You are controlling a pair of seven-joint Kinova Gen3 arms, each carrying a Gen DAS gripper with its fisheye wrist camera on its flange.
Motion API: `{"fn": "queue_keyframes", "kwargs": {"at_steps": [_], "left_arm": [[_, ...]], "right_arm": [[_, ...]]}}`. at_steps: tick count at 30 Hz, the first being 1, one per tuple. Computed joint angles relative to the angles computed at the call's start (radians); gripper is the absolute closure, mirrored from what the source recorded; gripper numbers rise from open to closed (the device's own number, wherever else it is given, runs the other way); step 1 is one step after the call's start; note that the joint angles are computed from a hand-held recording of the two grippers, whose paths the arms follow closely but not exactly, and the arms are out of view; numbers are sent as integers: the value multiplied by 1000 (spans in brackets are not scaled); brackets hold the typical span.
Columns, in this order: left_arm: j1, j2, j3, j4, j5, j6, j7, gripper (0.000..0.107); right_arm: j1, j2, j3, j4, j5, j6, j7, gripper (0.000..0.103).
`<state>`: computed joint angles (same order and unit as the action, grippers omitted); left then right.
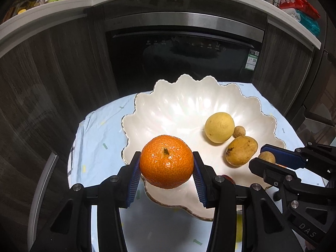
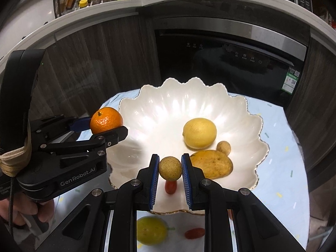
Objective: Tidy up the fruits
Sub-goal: 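Carry the mandarin and brown fruit over the bowl with both tools, then open both tools to drop the mandarin and brown fruit into the bowl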
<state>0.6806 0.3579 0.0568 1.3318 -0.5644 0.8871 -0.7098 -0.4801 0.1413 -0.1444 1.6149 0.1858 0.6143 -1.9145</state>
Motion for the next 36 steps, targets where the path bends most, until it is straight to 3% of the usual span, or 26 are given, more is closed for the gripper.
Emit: {"fn": "queue_keyframes", "kwargs": {"at_steps": [4, 6, 7, 8, 12, 17, 20, 36], "left_arm": [[-7, 6, 3, -7, 16, 12, -12, 61], [7, 7, -5, -6, -3, 18, 1, 51], [16, 5, -11, -5, -18, 21, 16, 41], [21, 1, -15, 0, -28, 20, 31, 36], [19, -2, -14, -7, -34, 47, 67, 35], [30, -11, -10, 1, -63, 69, 107, 27], [42, -18, -5, 3, -86, 84, 130, 23], [117, -36, 34, -19, -167, 171, 211, 22]], "right_arm": [[10, 9, -7, -10, -36, 11, 37, 80], [11, 8, -8, -8, -46, 9, 47, 78], [12, 9, -8, -9, -52, 11, 53, 76], [12, 8, -7, -9, -53, 11, 53, 69], [-10, -5, 7, 4, 0, 1, -13, 46], [-28, -21, 12, 17, 79, -1, -102, 31], [-22, -35, 6, 26, 93, -5, -117, 29], [27, -137, -33, 98, 121, -26, -138, 29]]}}
